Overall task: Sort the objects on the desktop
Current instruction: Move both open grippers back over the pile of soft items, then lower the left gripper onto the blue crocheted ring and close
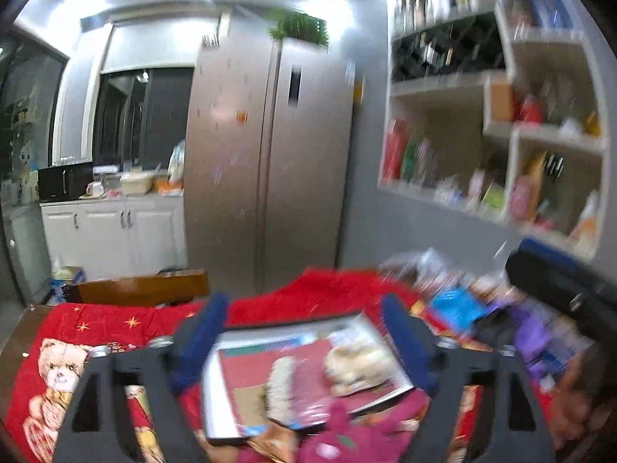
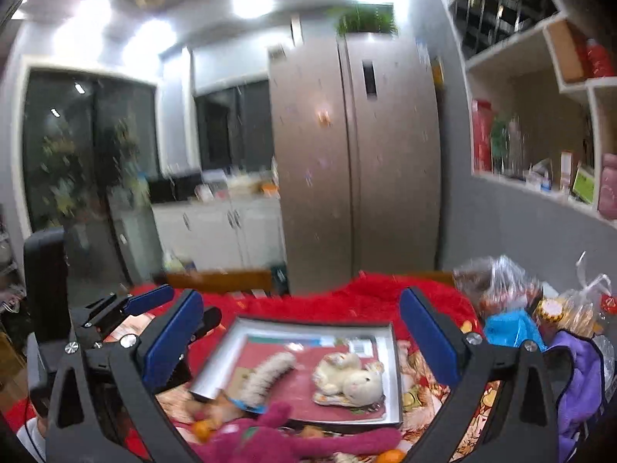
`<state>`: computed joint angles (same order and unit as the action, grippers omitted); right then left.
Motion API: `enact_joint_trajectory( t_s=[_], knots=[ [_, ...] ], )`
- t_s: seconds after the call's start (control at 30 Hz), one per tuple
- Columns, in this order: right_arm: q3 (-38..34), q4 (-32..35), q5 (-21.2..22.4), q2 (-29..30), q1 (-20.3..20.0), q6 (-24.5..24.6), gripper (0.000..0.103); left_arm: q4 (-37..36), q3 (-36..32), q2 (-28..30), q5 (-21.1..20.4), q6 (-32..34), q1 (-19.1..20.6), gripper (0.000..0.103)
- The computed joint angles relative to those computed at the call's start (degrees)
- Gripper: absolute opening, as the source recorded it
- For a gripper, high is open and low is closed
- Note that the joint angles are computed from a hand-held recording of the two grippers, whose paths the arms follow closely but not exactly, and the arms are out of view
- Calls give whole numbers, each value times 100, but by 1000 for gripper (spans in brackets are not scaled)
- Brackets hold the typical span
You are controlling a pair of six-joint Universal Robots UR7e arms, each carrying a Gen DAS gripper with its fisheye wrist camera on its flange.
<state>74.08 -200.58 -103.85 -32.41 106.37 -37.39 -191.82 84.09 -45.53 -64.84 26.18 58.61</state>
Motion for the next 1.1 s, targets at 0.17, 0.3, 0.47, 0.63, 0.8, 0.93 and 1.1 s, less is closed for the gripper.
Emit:
enact_joint_trajectory(
  t_s=[0.17, 0.3, 0.47, 0.63, 0.8, 0.93, 1.1],
  knots=[
    [1545, -968, -334, -730, 250, 213, 103, -490, 1508, -911, 149, -514, -357, 103],
    [2566, -2036, -631, -883, 330, 49, 103, -1362, 2560, -1147, 809, -177, -629, 103],
    [3573, -2821, -780, -728, 185, -215, 103, -1945, 3828, -1164, 1230, 10, -779, 103],
    [4069, -3389, -207, -497, -298, 210, 103, -1104, 4133, -1111, 739, -1094, -497, 103],
    [4136, -2904, -332, -557, -564, 339, 103, -762, 3957, -966, 866, -1579, -296, 103],
    [4164, -2015, 101, -762, -759, 749, 103, -395, 3826, -996, 887, -1946, -155, 103],
    [3934, -1096, 453, -819, -918, 1269, 102, 314, 3646, -1041, 1028, -2201, -35, 103]
  ],
)
